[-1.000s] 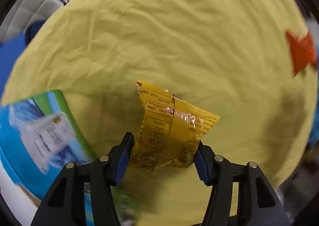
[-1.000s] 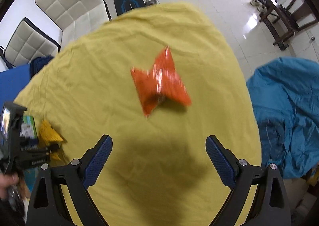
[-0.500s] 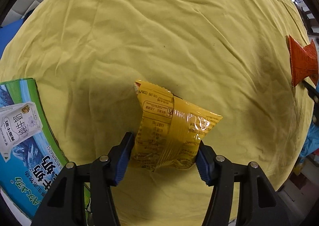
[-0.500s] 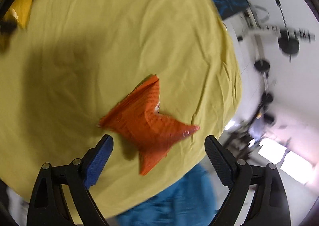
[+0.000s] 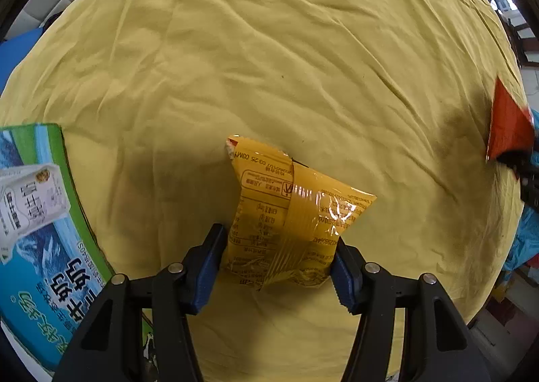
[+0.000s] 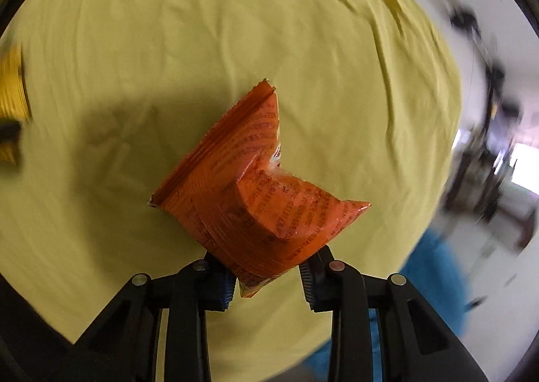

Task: Organize soft objects
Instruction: 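Grasp the yellow snack bag with the left tool while the right tool grasps the orange bag, then carry the yellow bag with the left tool and orange bag with the right tool into the box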

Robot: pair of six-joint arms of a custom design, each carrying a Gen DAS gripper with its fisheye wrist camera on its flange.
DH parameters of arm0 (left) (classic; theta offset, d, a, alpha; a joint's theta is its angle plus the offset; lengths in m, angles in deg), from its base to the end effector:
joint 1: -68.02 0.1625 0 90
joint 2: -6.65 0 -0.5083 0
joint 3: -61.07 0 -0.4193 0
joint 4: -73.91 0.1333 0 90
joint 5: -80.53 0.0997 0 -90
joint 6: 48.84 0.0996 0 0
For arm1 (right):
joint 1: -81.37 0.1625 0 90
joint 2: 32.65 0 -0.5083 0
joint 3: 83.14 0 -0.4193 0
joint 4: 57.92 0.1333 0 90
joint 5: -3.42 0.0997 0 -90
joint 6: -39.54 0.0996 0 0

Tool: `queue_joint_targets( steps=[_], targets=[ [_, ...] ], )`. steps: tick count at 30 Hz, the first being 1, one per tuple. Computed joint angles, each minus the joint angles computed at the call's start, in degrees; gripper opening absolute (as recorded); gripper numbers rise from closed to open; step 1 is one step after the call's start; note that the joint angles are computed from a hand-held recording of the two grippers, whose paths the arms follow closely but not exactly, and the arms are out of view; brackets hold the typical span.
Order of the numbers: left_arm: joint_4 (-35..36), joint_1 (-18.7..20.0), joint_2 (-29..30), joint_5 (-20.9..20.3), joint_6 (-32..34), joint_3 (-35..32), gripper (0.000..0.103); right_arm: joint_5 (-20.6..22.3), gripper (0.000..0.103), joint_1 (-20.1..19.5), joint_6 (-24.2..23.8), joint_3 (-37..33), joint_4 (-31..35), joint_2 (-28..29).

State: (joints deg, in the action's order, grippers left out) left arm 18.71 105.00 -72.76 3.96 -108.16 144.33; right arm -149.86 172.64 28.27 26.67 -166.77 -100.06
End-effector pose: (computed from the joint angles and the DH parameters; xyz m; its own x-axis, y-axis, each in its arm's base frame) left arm -0.3286 -0.4433 0.4961 -0.7760 0.0370 -0.6297 -0.0852 0.9830 0.1627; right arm 0.0571 -0.5773 0.2682 -0.4291 -0.5388 0.7249 -0.1062 0.8271 0.5519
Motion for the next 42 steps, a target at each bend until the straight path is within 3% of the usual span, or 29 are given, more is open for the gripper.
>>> queue_joint_targets(
  steps=[3, 7, 9, 11, 12, 14, 15, 20, 23, 29, 31, 33, 35, 42],
  targets=[
    [-0.2, -0.3, -0.8, -0.2, -0.8, 0.7, 0.057, 8.4, 0.033, -2.0, 13.8, -2.2, 7.3, -1.9],
    [-0.2, -0.6, -1.4, 0.0, -1.0, 1.4, 0.057, 18.7, 0.033, -4.7, 21.5, -1.2, 6.3, -5.4],
    [-0.4, -0.8, -1.8, 0.3, -1.3, 1.9, 0.057, 23.7, 0.033, -6.1, 22.7, -0.2, 3.8, -7.1],
    [-0.6, -0.7, -2.1, -0.2, -1.4, 2.5, 0.058, 24.8, 0.035, -6.5, 22.1, 1.0, 0.2, -8.0],
    [-0.9, -0.8, -2.3, -0.1, -1.4, 2.9, 0.058, 25.3, 0.041, -6.6, 21.4, 1.3, -1.1, -8.3],
    [-0.9, -0.7, -2.4, -0.3, -1.0, 3.2, 0.062, 26.5, 0.063, -6.8, 20.7, 2.1, -2.3, -9.3],
    [-1.2, -0.7, -2.5, -0.5, -0.8, 3.4, 0.064, 25.6, 0.075, -6.4, 20.0, 2.4, -3.1, -9.5],
    [-1.4, -1.5, -2.8, 0.1, -2.3, 3.1, 0.064, 15.0, 0.076, -1.2, 15.4, 4.1, -3.5, -9.9],
    [-2.1, -2.3, -3.6, -0.4, -3.4, 4.3, 0.06, 9.7, 0.076, 1.9, 9.3, 4.8, -4.8, -9.4],
    [-2.6, -3.1, -3.3, 0.1, -4.6, 3.9, 0.059, 6.1, 0.076, 5.6, 3.2, 4.0, -7.0, -5.2],
    [-2.6, -3.0, -3.0, 0.3, -4.5, 3.4, 0.059, 4.4, 0.076, 7.0, 1.0, 1.9, -7.5, -1.1],
    [-2.8, -2.9, -2.8, 0.3, -4.6, 3.2, 0.059, 2.9, 0.076, 6.7, 2.6, 0.3, -3.8, 0.9],
    [-3.3, -2.6, -2.5, 0.3, -4.7, 3.3, 0.059, 4.8, 0.075, 6.0, 7.9, -1.0, 1.5, 2.6],
    [-3.9, -2.2, -3.4, 0.5, -4.8, 4.4, 0.059, 10.3, 0.068, 2.5, 13.8, -3.0, 2.3, 2.0]
  ],
)
